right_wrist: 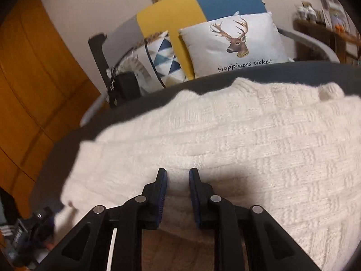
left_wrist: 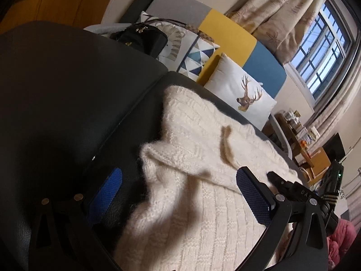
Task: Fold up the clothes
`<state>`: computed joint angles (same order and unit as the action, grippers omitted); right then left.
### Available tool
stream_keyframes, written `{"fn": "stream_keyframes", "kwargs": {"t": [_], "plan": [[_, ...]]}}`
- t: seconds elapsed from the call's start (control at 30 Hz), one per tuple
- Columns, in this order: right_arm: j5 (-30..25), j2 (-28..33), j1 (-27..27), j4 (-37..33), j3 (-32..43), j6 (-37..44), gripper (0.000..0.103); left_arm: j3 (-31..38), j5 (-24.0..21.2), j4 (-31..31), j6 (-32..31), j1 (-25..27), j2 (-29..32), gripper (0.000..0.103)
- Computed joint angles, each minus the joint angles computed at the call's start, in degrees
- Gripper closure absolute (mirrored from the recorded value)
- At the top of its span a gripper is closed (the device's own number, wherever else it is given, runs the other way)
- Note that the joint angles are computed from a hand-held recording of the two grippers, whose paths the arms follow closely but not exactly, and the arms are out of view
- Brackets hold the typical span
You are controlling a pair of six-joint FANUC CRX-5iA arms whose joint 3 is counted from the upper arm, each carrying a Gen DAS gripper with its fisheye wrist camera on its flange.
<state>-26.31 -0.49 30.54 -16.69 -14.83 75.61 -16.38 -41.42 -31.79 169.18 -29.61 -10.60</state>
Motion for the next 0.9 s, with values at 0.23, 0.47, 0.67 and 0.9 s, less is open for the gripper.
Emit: {"fn": "stream_keyframes", "kwargs": {"t": [0.23,0.47,0.67,0.9], "plan": [[2.39,-0.31,1.64,5.97,-2.13,-5.64,0.087,-0.13,1.60,11.09,-18.95,2.33,0.68,0.018],[2.66,0.06,1.10,4.23,-1.73,-4.07,0.087,-1.10,2.75,12.04,-23.72,2.05,-1.14,0.085],[2.89,0.28,1.16,4.50,-1.69,-4.32,0.087,8.43,-16.30,-9.76,-8.99,-10.30,0.54,0.080],[2.89,0.22,0.91,3.47,-1.63,-3.53,0.087,11.19,-9.13,7.47,-32.37,-4.83,7.11,0.090]]}}
